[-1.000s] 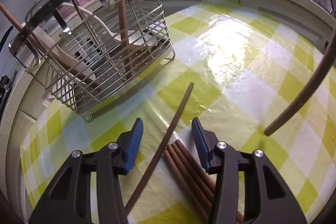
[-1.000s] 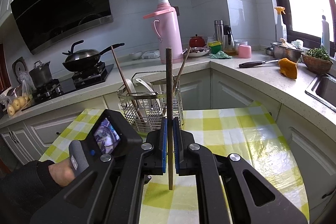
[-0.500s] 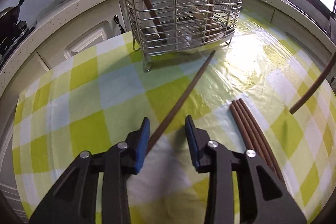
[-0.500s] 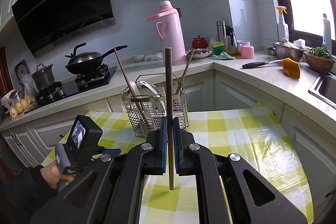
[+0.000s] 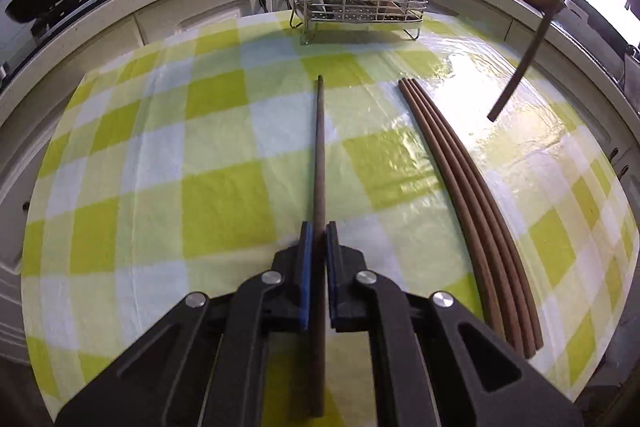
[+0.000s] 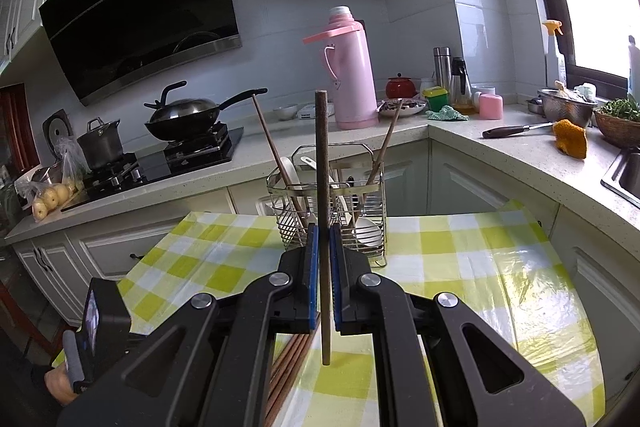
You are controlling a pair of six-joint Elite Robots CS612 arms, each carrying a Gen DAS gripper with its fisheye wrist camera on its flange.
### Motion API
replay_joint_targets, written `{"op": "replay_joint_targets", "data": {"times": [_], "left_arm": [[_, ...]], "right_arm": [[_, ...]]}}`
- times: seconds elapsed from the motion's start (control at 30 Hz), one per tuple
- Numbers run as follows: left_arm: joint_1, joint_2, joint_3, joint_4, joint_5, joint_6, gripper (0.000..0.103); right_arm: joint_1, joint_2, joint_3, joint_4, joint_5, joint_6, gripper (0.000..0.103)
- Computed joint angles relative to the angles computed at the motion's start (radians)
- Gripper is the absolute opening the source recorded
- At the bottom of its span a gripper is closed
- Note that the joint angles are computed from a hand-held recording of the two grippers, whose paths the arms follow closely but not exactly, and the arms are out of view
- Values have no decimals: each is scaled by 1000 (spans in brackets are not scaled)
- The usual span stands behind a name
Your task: Organize utensils
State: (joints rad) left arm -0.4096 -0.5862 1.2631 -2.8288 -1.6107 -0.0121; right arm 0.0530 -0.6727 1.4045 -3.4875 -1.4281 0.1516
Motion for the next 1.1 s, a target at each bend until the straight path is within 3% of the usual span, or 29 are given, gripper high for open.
{"op": "replay_joint_targets", "data": {"times": [0.07,0.1,0.13,0.17,0.2,0.27,0.37,0.5,0.6,0.77,0.8,0.97,1.1], "left_arm": [[-3,-19,38,-21,-4,-23,7],[-7,-26,53,-44,10,-31,13],[-12,-31,62,-64,36,-36,23],[-14,-32,63,-82,53,-36,51],[-15,-29,56,-106,65,-34,60],[-16,-16,15,-74,73,-17,56],[-12,32,-92,37,56,14,37],[-12,74,-180,141,43,56,30],[-12,81,-198,165,28,86,25],[-15,78,-179,131,40,110,19],[-15,77,-174,119,38,108,6],[-21,72,-146,54,71,108,5],[-23,52,-97,-110,78,44,5]], "right_arm": [[1,-2,5,-5,3,3,7],[1,-4,10,-7,1,3,7],[0,-6,15,-8,-2,3,7],[-1,-8,20,-9,-3,4,7],[-3,-11,26,-10,-6,4,7],[-6,-17,37,-16,-14,7,7],[-9,-23,50,-27,-23,13,7],[-10,-28,61,-31,-32,9,7],[-12,-27,62,-28,-34,14,7],[-14,-23,56,-19,-31,18,7],[-14,-23,55,-17,-29,17,7],[-11,-22,54,-13,-30,16,7],[-10,-19,49,-10,-30,13,7]]}}
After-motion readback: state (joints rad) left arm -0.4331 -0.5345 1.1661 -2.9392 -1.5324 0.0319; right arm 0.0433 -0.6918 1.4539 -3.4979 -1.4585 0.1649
